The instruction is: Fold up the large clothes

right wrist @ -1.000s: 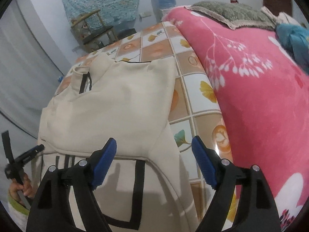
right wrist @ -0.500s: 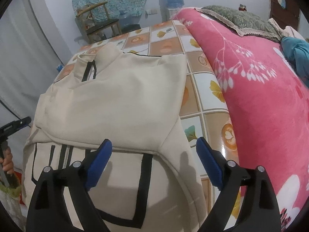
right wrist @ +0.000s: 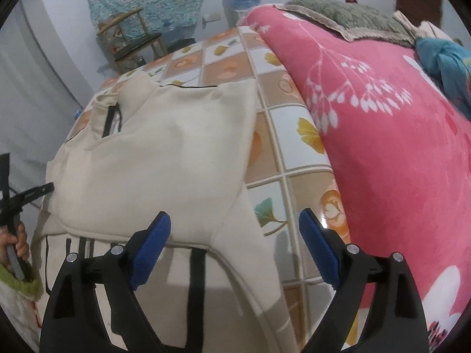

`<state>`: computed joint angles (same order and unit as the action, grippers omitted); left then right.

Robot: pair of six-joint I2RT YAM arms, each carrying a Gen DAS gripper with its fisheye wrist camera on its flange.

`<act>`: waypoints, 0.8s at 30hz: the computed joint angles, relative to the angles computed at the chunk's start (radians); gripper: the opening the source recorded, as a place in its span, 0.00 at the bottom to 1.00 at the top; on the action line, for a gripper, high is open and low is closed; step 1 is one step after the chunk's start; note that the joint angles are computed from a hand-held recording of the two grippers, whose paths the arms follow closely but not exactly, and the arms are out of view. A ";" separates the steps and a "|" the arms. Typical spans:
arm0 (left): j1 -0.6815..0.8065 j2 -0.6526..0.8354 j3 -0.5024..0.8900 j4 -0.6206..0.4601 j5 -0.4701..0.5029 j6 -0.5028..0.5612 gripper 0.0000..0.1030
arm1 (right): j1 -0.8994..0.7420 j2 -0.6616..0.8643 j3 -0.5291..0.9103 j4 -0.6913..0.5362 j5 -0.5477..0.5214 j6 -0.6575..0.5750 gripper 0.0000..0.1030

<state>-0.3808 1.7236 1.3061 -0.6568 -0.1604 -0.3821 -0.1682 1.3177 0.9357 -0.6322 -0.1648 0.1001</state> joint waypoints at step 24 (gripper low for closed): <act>0.030 -0.390 -0.351 0.267 0.080 -0.085 0.01 | -0.028 0.413 0.369 0.030 -0.046 -0.005 0.05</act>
